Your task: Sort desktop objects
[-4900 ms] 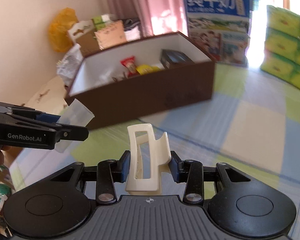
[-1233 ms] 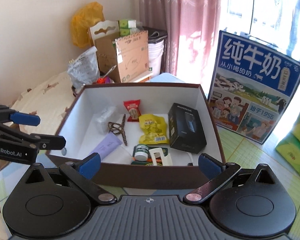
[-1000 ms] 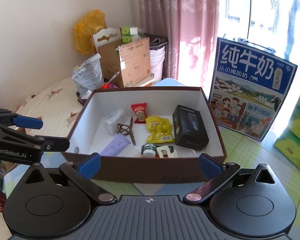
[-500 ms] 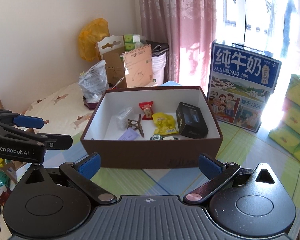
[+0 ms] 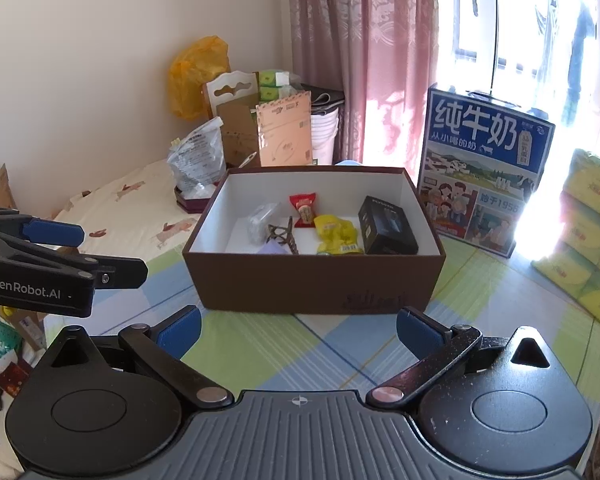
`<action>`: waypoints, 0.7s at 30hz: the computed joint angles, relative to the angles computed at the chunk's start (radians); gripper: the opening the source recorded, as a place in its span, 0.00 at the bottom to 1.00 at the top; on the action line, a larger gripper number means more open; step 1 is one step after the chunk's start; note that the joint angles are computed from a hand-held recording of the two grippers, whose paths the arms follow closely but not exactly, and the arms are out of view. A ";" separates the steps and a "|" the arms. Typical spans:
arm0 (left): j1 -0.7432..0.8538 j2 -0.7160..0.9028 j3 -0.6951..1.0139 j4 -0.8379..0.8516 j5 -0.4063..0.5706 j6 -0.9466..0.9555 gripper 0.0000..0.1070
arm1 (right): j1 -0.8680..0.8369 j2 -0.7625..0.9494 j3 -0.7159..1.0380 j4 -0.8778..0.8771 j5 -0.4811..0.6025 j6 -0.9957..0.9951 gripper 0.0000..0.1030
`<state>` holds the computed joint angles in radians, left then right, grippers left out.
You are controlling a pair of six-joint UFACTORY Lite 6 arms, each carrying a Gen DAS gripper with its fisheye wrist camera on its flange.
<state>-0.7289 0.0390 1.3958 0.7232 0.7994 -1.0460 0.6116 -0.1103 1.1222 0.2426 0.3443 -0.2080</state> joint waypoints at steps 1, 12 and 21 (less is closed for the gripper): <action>-0.013 -0.009 -0.011 0.010 0.008 -0.017 0.83 | 0.003 -0.013 -0.014 -0.004 -0.001 0.004 0.98; -0.133 -0.089 -0.090 0.076 0.106 -0.148 0.84 | 0.033 -0.139 -0.125 -0.060 0.002 0.072 0.98; -0.199 -0.133 -0.129 0.095 0.159 -0.208 0.87 | 0.050 -0.215 -0.192 -0.066 0.010 0.096 0.98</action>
